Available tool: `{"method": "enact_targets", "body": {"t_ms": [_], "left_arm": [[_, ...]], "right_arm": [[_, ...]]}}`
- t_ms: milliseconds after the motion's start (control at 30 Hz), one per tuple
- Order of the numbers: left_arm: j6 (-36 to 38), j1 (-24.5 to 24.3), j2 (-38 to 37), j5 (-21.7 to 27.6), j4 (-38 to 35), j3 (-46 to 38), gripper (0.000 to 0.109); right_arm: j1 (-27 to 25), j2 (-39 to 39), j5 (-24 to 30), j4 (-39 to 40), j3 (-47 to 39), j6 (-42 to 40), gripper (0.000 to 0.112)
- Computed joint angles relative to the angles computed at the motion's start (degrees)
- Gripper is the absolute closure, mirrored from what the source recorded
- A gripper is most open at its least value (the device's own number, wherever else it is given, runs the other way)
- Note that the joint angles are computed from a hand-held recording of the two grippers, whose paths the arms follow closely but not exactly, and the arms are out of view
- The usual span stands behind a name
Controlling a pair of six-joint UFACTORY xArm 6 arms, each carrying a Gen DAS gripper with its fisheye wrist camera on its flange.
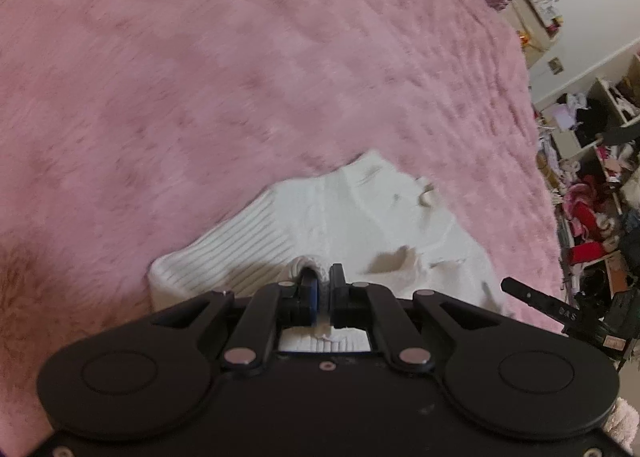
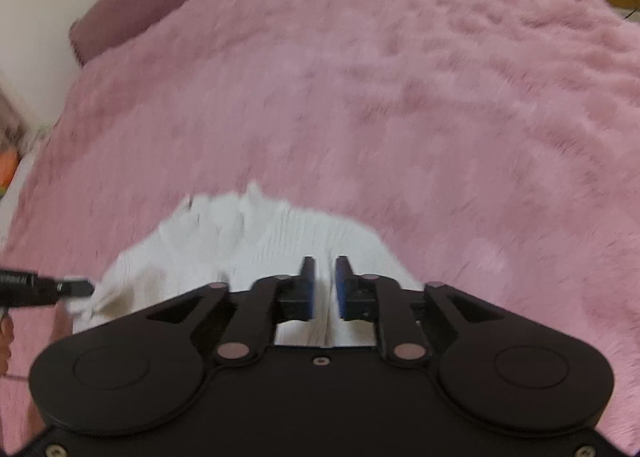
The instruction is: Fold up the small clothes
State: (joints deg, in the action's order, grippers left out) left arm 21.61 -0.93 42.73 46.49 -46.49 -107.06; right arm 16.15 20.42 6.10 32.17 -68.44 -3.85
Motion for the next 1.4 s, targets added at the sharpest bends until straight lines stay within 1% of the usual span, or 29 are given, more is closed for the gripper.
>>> {"method": "enact_targets", "body": {"t_ms": [33,67,100,133,167,200,233,300,400,500,600,667,700,733,800,833,900,967,1000,1067,1200,1300,1367,1400], "left_arm": [[-1.43,0.10,0.20,0.39,1.07,-0.09,0.103],[-2.97,0.29,0.20,0.67,2.07,0.04,0.101],[-3.86,0.52,-0.08,0.33,2.36,0.60,0.093],[-3.61,0.67,-0.76,-0.89,1.91,1.63,0.085],[-2.81,0.83,-1.54,-2.09,1.17,2.57,0.082],[-1.75,1.11,-2.47,-3.29,0.01,3.45,0.075],[-0.76,1.39,-3.28,-4.20,-1.29,4.17,0.073],[1.50,1.87,-5.05,-5.22,-3.33,5.57,0.073],[4.28,1.64,-7.89,-7.31,-2.13,9.01,0.071],[6.34,1.17,-8.13,-6.34,0.66,10.56,0.071],[7.23,0.70,-6.83,-6.22,0.72,10.88,0.071],[6.92,0.45,-5.66,-6.47,0.83,10.32,0.071],[6.75,0.42,-4.90,-6.40,0.72,9.80,0.071],[6.57,0.37,-4.37,-6.32,0.59,9.33,0.071],[7.67,0.35,-3.48,-5.87,-1.21,8.38,0.072],[8.54,0.35,-3.00,-5.22,-2.35,7.62,0.072],[10.35,0.47,-2.20,-4.03,-4.32,6.46,0.077],[10.36,0.43,-1.37,-2.99,-4.49,5.15,0.100],[10.47,0.68,-0.70,-1.43,-5.28,4.13,0.106],[11.04,0.92,-0.44,-0.59,-7.00,3.66,0.106],[14.22,1.40,-1.69,-0.59,-11.45,4.53,0.107],[16.18,2.27,-2.09,0.51,-15.50,3.72,0.107],[16.56,2.46,-1.82,0.66,-16.51,2.56,0.107],[16.64,2.45,-1.53,0.49,-16.94,1.79,0.107]], "right_arm": [[0.29,0.18,-0.12,3.20,-0.05,-2.00,0.078],[0.56,0.38,-0.47,6.00,-0.22,-4.27,0.073],[0.77,0.59,-1.00,7.04,-0.28,-5.21,0.069],[0.76,0.81,-0.98,6.04,-0.42,-4.39,0.069],[0.66,1.08,-0.39,5.27,-0.82,-3.71,0.069],[0.60,1.51,0.25,5.22,-1.43,-3.77,0.069],[0.57,1.89,0.78,4.01,-1.93,-2.91,0.069],[0.53,2.29,1.44,1.35,-2.37,-1.43,0.069],[0.57,2.64,2.05,-0.31,-2.79,-0.28,0.069],[0.23,3.25,2.81,-3.88,-3.26,2.99,0.069],[0.14,3.88,3.78,-4.76,-3.90,3.69,0.070],[-0.03,4.08,4.59,-4.88,-4.23,4.08,0.082],[-0.11,4.12,5.29,-3.50,-4.50,3.00,0.093],[-0.20,4.04,5.23,-3.59,-4.38,3.53,0.097],[-0.29,3.80,5.17,-2.51,-4.19,2.95,0.100],[-0.24,3.73,5.08,-1.23,-4.14,2.17,0.101],[-0.09,3.60,4.59,0.22,-3.92,1.26,0.101],[0.13,3.45,4.03,1.17,-3.67,0.39,0.101],[0.23,3.38,3.75,1.61,-3.53,0.11,0.101],[0.38,3.17,3.34,2.94,-3.33,-0.94,0.101],[0.84,2.15,1.08,6.74,-2.58,-4.02,0.102],[1.10,1.47,-0.79,8.16,-2.47,-4.97,0.103],[1.35,1.28,-2.20,9.92,-2.73,-6.73,0.104],[1.32,1.32,-3.23,8.67,-2.78,-5.74,0.104]]}}
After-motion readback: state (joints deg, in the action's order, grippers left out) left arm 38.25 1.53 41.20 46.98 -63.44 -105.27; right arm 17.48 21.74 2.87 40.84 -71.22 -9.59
